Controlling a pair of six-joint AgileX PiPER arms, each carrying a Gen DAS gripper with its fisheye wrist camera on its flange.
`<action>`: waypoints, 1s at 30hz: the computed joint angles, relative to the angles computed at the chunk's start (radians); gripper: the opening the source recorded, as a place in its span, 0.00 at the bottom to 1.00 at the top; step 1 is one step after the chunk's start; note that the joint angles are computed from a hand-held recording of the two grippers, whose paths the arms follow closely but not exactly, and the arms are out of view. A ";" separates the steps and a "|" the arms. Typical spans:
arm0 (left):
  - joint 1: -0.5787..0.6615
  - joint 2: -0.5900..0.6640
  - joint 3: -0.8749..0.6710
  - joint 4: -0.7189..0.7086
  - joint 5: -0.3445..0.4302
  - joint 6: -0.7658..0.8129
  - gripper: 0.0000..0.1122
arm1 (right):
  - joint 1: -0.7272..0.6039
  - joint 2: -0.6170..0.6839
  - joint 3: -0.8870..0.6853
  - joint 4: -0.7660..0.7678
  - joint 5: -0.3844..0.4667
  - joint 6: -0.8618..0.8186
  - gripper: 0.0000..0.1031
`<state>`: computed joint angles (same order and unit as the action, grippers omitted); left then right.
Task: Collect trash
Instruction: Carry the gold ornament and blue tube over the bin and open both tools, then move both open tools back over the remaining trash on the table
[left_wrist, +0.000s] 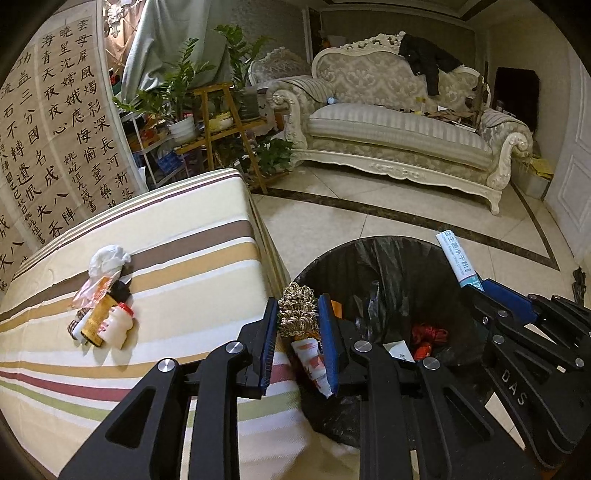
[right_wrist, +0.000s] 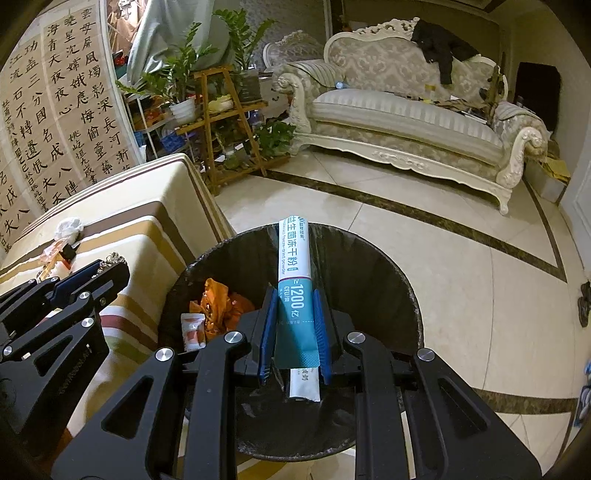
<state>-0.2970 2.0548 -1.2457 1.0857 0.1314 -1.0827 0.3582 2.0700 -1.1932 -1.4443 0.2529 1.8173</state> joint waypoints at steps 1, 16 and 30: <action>-0.001 0.004 -0.007 -0.034 0.002 0.036 0.25 | -0.001 0.003 -0.005 0.019 -0.003 -0.018 0.20; 0.029 -0.024 0.026 0.204 0.014 -0.228 0.64 | -0.014 -0.002 0.007 -0.029 0.001 0.050 0.43; 0.155 -0.106 0.128 0.434 -0.012 -0.463 0.66 | 0.065 0.024 -0.082 0.174 0.011 -0.146 0.57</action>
